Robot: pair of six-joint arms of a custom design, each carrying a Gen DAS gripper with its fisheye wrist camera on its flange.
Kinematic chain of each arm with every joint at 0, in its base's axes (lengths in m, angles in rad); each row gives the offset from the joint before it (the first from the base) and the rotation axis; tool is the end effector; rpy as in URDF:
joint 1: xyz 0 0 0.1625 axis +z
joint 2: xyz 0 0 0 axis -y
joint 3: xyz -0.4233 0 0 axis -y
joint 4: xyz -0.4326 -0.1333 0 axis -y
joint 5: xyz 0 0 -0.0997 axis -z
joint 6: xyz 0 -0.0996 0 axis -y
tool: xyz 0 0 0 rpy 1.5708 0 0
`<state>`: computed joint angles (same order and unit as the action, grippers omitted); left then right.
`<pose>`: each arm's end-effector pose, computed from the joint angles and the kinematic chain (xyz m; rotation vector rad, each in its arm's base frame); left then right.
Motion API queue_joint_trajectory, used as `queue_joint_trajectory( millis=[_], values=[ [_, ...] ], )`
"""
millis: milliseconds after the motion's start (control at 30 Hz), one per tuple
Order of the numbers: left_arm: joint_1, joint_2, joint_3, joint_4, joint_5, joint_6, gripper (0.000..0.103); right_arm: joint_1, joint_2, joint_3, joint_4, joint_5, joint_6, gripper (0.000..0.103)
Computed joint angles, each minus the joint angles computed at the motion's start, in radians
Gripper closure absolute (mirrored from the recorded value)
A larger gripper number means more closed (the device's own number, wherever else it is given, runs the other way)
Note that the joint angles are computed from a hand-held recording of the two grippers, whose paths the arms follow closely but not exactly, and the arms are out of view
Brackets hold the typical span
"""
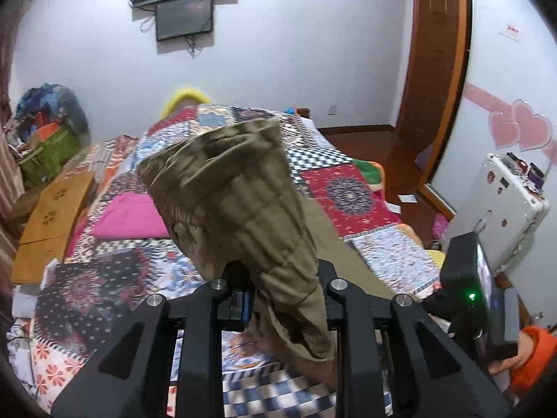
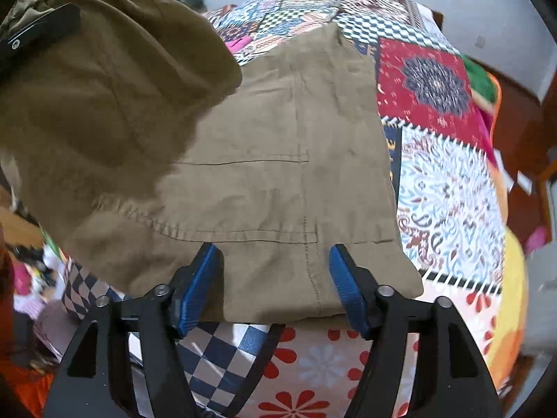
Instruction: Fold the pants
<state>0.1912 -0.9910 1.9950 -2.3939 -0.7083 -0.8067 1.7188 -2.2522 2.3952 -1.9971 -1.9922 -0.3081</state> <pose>-0.5009 -0.3098 0.0700 0.7888 2.3169 -0.8973 0.1332 -0.2659 0.3702 0.5265 -2.6302 0.3353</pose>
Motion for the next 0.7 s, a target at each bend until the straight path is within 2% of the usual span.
queue_joint_trajectory(
  millis=[33,133,267,433,567,633,700],
  values=[
    [0.004,0.012,-0.013,-0.005,-0.007,0.011,0.081,-0.011,0.002,-0.015,0.018,0.019,-0.002,0.039],
    [0.018,0.048,-0.051,-0.037,-0.042,0.051,0.081,-0.010,-0.016,-0.036,0.007,0.016,-0.011,0.038],
    [0.030,0.084,-0.082,-0.068,-0.070,0.086,0.082,-0.021,-0.071,-0.044,-0.019,-0.022,-0.035,0.038],
    [0.050,0.131,-0.120,-0.093,-0.121,0.117,0.083,-0.089,-0.077,0.001,-0.051,-0.054,-0.050,0.038],
    [0.065,0.178,-0.163,-0.096,-0.159,0.148,0.083,-0.116,-0.090,0.048,-0.107,-0.052,-0.086,0.038],
    [0.073,0.196,-0.180,-0.096,-0.174,0.162,0.083,-0.113,-0.101,0.028,-0.070,-0.036,-0.069,0.038],
    [0.086,0.221,-0.204,-0.092,-0.204,0.178,0.083,-0.143,-0.125,0.007,-0.035,-0.005,-0.061,0.038]
  ],
)
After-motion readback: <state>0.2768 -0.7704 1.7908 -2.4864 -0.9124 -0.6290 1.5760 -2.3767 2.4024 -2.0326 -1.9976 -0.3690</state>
